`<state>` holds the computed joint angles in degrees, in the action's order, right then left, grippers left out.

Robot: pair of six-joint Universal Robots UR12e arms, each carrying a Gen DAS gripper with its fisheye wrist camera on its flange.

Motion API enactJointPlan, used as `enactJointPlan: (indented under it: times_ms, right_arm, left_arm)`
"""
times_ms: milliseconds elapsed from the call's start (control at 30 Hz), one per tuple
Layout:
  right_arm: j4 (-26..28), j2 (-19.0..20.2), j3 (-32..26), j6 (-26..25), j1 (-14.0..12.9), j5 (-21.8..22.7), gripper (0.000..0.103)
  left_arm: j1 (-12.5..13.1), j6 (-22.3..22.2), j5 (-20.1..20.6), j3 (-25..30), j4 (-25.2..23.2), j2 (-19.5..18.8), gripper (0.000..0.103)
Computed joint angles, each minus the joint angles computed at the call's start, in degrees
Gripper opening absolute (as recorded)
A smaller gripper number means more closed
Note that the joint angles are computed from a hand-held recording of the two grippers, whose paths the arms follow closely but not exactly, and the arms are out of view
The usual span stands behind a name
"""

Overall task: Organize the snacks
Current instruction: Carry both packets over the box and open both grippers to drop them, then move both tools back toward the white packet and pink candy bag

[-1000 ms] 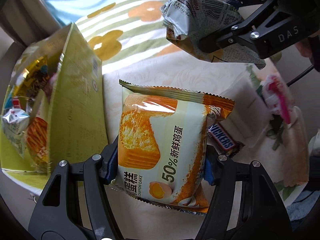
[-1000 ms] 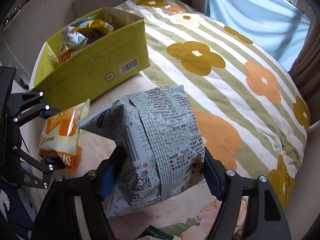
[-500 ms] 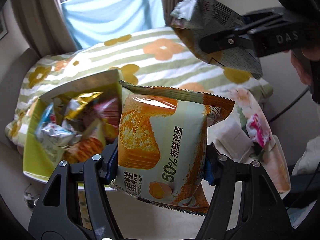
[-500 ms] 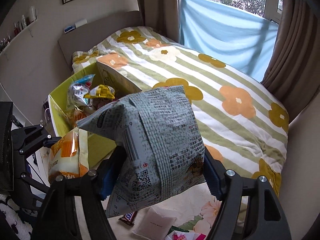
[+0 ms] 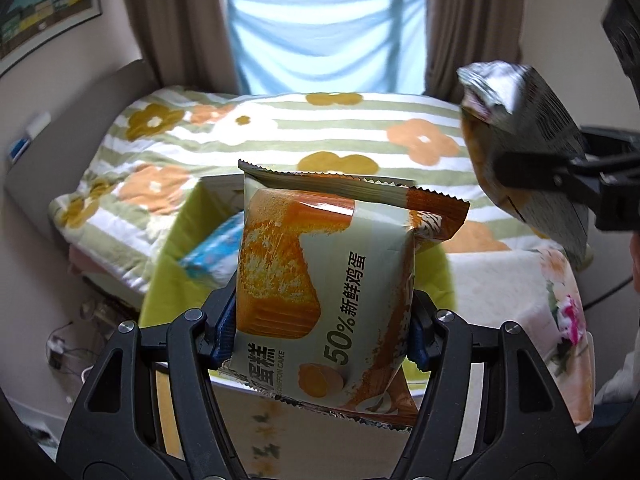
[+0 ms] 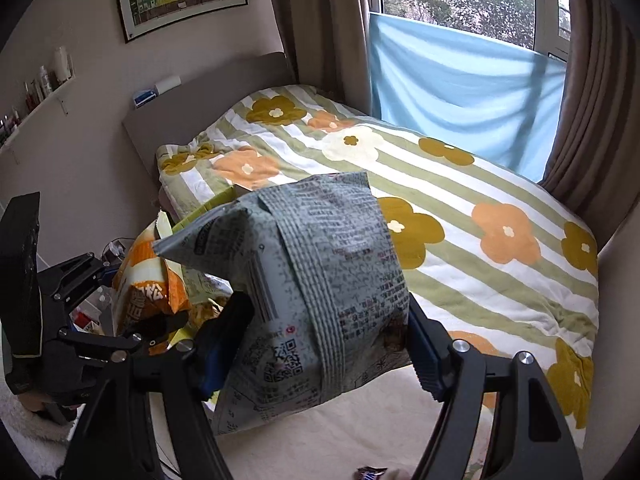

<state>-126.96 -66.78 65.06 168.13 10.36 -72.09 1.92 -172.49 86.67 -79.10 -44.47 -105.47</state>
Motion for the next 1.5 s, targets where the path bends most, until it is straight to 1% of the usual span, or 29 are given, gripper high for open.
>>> enactJointPlan:
  times_ms: [133,233,333,367,400,433,467,500,533,633,700,767,867,933,967,1000,1033,1133,1233,1300,1400,1500]
  right_arm:
    - [-0.8,1.5,-1.2,5.4,2.1,-2.8,0.070]
    - [-0.8,2.3,-1.7,10.7,3.1,-3.7,0.070]
    - [0.0,2.6,-1.7,15.4,3.8,-5.5,0.070]
    - [0.3,2.6,-1.6,16.6,3.9,-6.0,0.070]
    - [0.6,2.6,-1.4,17.6,4.1,-6.6,0.071]
    - [0.8,2.5,-1.2,18.3,4.2,-7.3,0.071]
    - [1.0,2.5,-1.0,18.9,4.3,-7.9,0.071]
    - [1.4,2.4,-1.0,19.4,4.4,-8.5,0.071]
    - [1.4,2.3,-0.7,20.0,4.3,-8.9,0.071]
    - [2.0,2.0,-0.1,22.6,4.2,-9.2,0.071]
    - [2.4,1.8,0.4,23.5,4.2,-8.5,0.071]
    - [3.1,1.7,0.5,23.4,4.2,-8.2,0.071]
    - [4.3,2.2,-0.3,23.0,4.5,-8.1,0.071]
    - [5.4,2.7,-1.0,23.2,4.7,-7.4,0.073]
    - [5.4,2.8,-1.0,23.5,4.9,-7.4,0.081]
    - [4.7,2.7,-0.6,23.8,5.0,-7.4,0.099]
    - [3.0,2.3,0.2,23.9,5.0,-7.4,0.103]
    - [-0.5,1.2,2.7,23.9,5.3,-9.0,0.103]
    - [0.5,0.6,3.4,23.0,5.3,-9.8,0.103]
    - [0.0,0.1,4.1,22.8,5.5,-10.9,0.103]
    - [0.3,-0.5,4.7,23.2,5.7,-11.7,0.103]
    - [-0.4,-1.6,5.7,23.9,6.0,-13.7,0.103]
  left_arm:
    - [2.2,-0.7,-1.2,1.5,-1.0,-1.3,0.062]
    - [3.6,-0.9,-4.0,3.1,-2.4,-2.6,0.062]
    - [4.2,-0.4,-6.4,4.3,-3.9,-3.8,0.063]
    - [4.4,-0.5,-7.3,4.4,-3.9,-4.0,0.067]
    - [4.7,-0.4,-8.6,4.5,-4.2,-4.1,0.081]
    - [4.9,-0.1,-9.5,4.4,-4.5,-4.1,0.092]
    - [4.9,-0.1,-9.7,3.8,-3.7,-3.8,0.103]
    - [5.0,0.3,-10.0,3.1,-2.5,-3.4,0.103]
    - [5.1,0.9,-10.3,3.0,-2.4,-3.3,0.103]
    - [5.2,2.8,-10.5,2.1,-3.5,-2.6,0.103]
    - [5.2,3.7,-9.4,1.1,-3.1,-2.0,0.103]
    - [5.1,4.4,-8.0,0.2,-2.6,-1.5,0.103]
    - [5.5,4.3,-7.9,-0.4,-3.0,-1.0,0.103]
    - [5.7,4.4,-7.9,-0.5,-3.5,-0.9,0.103]
    - [5.8,4.5,-7.9,-0.4,-3.8,-0.9,0.103]
    - [5.9,4.4,-7.9,-0.5,-3.9,-0.9,0.103]
    - [5.9,4.3,-7.9,-0.5,-4.1,-0.8,0.103]
    - [6.1,4.3,-7.3,-1.0,-3.7,-0.5,0.103]
    - [6.0,4.9,-7.0,-1.3,-3.6,-0.3,0.103]
    - [5.9,5.2,-7.1,-1.6,-3.4,-0.1,0.103]
    - [5.7,6.2,-7.4,-2.1,-3.1,0.3,0.103]
    - [5.4,7.4,-7.8,-2.4,-2.6,0.8,0.103]
